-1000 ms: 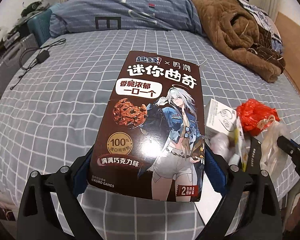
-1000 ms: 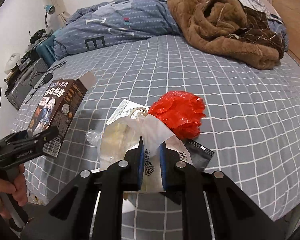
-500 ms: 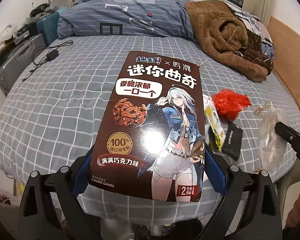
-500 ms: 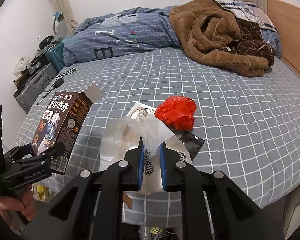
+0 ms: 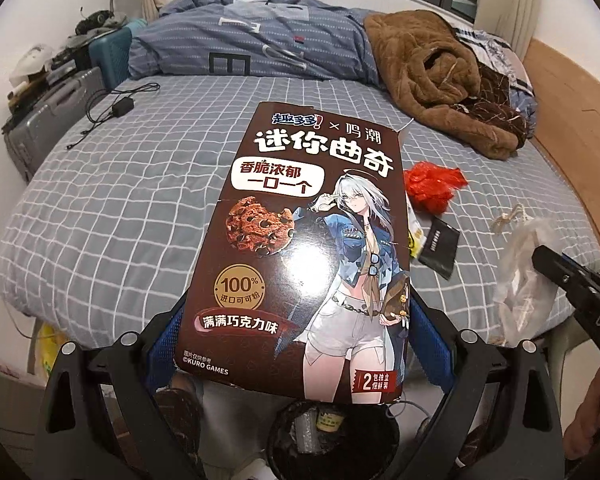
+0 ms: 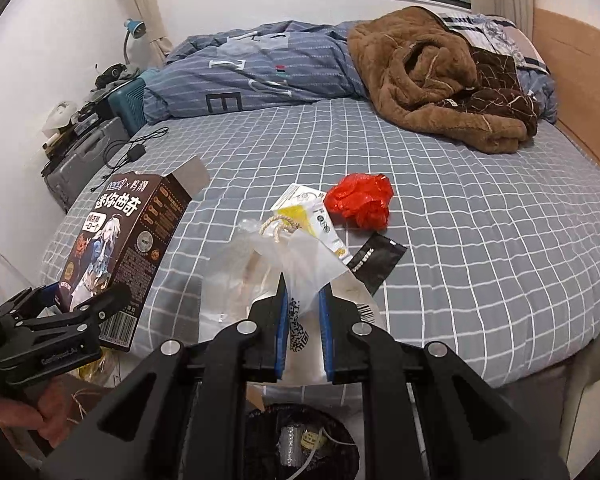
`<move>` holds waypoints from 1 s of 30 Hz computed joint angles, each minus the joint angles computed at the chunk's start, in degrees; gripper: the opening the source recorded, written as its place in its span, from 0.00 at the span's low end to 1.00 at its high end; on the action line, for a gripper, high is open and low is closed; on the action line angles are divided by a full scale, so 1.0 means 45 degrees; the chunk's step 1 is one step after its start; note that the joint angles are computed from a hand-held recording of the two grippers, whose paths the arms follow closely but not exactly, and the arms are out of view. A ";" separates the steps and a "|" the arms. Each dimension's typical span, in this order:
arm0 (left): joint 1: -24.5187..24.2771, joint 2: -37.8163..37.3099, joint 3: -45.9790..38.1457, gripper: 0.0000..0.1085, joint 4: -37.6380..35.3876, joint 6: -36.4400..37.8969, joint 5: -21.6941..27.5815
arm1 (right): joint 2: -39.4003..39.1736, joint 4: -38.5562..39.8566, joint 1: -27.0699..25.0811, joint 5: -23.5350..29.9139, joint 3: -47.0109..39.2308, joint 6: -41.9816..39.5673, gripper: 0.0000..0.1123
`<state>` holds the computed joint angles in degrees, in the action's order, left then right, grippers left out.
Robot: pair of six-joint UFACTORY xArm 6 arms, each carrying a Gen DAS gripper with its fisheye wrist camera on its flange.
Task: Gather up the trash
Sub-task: 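Lift the snack box and white bag and carry them down to the bin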
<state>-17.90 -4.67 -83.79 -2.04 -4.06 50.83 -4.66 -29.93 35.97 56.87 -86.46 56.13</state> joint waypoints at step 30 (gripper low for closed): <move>-0.0500 -0.5074 0.5214 0.85 -0.0523 0.0128 0.0186 | -0.2573 -0.0830 0.2741 0.1090 0.3196 0.2513 0.12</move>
